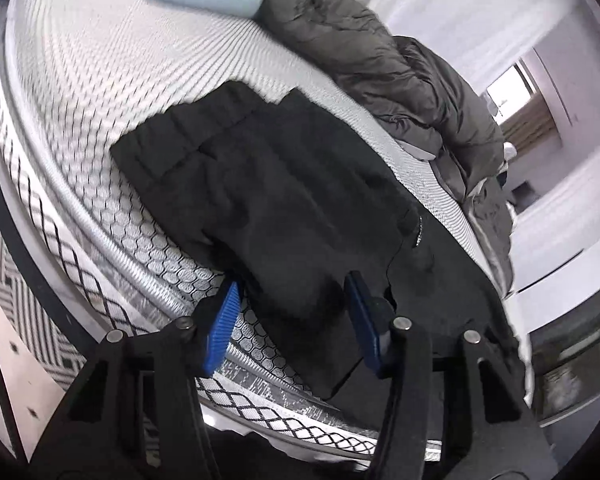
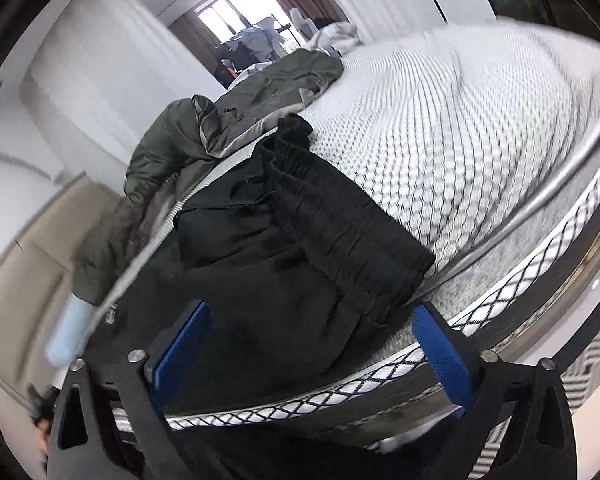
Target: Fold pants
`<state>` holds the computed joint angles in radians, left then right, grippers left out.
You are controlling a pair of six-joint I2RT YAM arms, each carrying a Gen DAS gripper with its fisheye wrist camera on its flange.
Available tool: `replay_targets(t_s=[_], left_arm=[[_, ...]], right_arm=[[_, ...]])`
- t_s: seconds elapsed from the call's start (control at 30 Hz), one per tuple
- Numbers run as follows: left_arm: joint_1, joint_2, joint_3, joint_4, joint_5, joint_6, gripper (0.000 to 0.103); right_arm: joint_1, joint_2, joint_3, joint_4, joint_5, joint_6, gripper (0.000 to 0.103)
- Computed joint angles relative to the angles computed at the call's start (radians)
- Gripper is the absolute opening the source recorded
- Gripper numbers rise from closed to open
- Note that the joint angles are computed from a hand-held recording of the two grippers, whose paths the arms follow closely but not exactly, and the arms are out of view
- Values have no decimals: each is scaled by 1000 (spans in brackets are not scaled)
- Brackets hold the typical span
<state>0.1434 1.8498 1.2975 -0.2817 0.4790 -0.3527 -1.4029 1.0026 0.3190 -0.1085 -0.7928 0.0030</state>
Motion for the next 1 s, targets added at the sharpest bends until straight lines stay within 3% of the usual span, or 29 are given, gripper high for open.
replay_targets(t_s=[0.07, 0.17, 0.27, 0.33, 0.43, 0.5, 0.57, 0.63, 0.73, 0.83, 1.0], left_arm=[[-9, -40, -15, -15, -19, 21, 49], [-17, -49, 4, -34, -27, 20, 49], [-43, -115, -36, -31, -85, 84, 49], [-54, -116, -31, -36, -93, 102, 50], [-20, -24, 27, -47, 13, 19, 50], [20, 14, 26, -24, 89, -5, 49], [40, 36, 34, 4, 125, -27, 48], [46, 32, 37, 18, 128, -24, 35], [48, 44, 68, 13, 137, -27, 17], [50, 35, 71, 30, 141, -23, 13], [51, 111, 140, -29, 116, -34, 14]], right_arm=[[4, 68, 12, 33, 25, 48, 88], [-3, 98, 18, 49, -21, 65, 80], [15, 26, 19, 11, -47, 41, 79], [-1, 30, 23, 21, -126, 45, 79], [-16, 106, 20, 96, -168, 81, 78], [-16, 185, 30, 145, -176, 90, 68], [-17, 249, 38, 179, -172, 95, 65], [-20, 265, 33, 217, -189, 107, 65], [-27, 228, 26, 210, -184, 103, 55], [-7, 138, 24, 169, -159, 101, 42], [-6, 85, 30, 126, -143, 95, 40]])
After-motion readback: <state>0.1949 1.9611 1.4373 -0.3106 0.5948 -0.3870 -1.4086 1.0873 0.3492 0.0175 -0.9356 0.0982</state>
